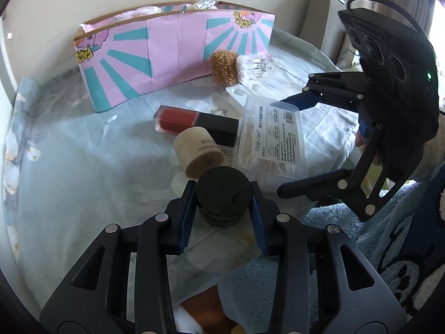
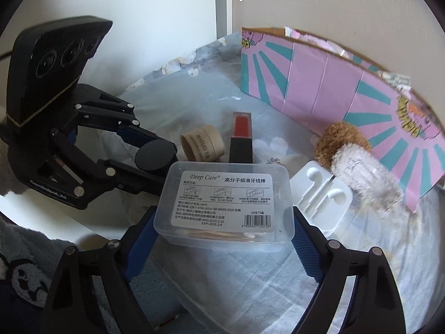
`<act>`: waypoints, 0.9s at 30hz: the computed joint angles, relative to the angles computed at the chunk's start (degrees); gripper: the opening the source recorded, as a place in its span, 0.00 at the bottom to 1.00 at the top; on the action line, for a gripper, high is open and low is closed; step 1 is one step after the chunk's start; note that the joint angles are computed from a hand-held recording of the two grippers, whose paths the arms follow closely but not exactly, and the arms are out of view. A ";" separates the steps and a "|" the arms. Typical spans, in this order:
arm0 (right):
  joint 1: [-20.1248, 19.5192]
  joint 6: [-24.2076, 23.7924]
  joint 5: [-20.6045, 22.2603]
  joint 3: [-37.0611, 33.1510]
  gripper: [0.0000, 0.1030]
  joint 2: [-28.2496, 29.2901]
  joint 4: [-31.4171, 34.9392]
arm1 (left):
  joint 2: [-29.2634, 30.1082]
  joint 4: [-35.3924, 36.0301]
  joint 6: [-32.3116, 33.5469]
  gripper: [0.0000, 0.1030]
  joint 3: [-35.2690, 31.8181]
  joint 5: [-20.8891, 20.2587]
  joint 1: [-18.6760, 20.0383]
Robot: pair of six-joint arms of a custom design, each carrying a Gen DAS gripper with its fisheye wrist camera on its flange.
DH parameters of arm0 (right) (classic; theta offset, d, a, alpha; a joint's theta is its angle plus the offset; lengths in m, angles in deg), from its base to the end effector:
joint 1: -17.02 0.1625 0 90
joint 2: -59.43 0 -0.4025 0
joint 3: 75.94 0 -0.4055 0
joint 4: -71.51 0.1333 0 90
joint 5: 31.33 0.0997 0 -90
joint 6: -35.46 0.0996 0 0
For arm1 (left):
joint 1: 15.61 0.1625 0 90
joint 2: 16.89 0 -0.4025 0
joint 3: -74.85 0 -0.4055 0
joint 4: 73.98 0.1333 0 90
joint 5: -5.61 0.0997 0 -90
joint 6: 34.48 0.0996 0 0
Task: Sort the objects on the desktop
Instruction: 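Grasp the black jar with left tool while right tool grasps clear floss box, then carry the black jar and floss box into the box and open both tools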
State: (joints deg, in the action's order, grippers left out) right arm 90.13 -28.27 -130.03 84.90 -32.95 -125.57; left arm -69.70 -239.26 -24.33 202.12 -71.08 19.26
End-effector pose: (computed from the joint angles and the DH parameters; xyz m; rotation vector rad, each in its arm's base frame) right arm 0.0343 -0.2942 0.1728 0.9470 -2.3564 0.5534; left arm -0.2824 -0.3872 -0.0030 1.5775 2.4675 -0.1501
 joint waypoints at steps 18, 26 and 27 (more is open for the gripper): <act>11.57 18.96 -6.52 -11.19 0.84 -22.54 33.04 | -5.66 15.90 -11.39 0.32 -11.41 5.28 -5.16; 12.09 26.49 -7.49 -20.07 0.84 -19.83 42.39 | 1.68 24.11 -12.81 0.32 -23.80 5.18 -3.17; 12.31 27.13 -8.21 -21.17 0.84 -19.18 43.23 | 2.81 24.96 -12.63 0.32 -25.56 4.81 -2.88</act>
State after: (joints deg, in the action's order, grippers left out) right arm 102.44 -1.14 -138.24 63.73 -52.13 -82.35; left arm -66.89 -214.31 -36.96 176.56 -66.26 16.38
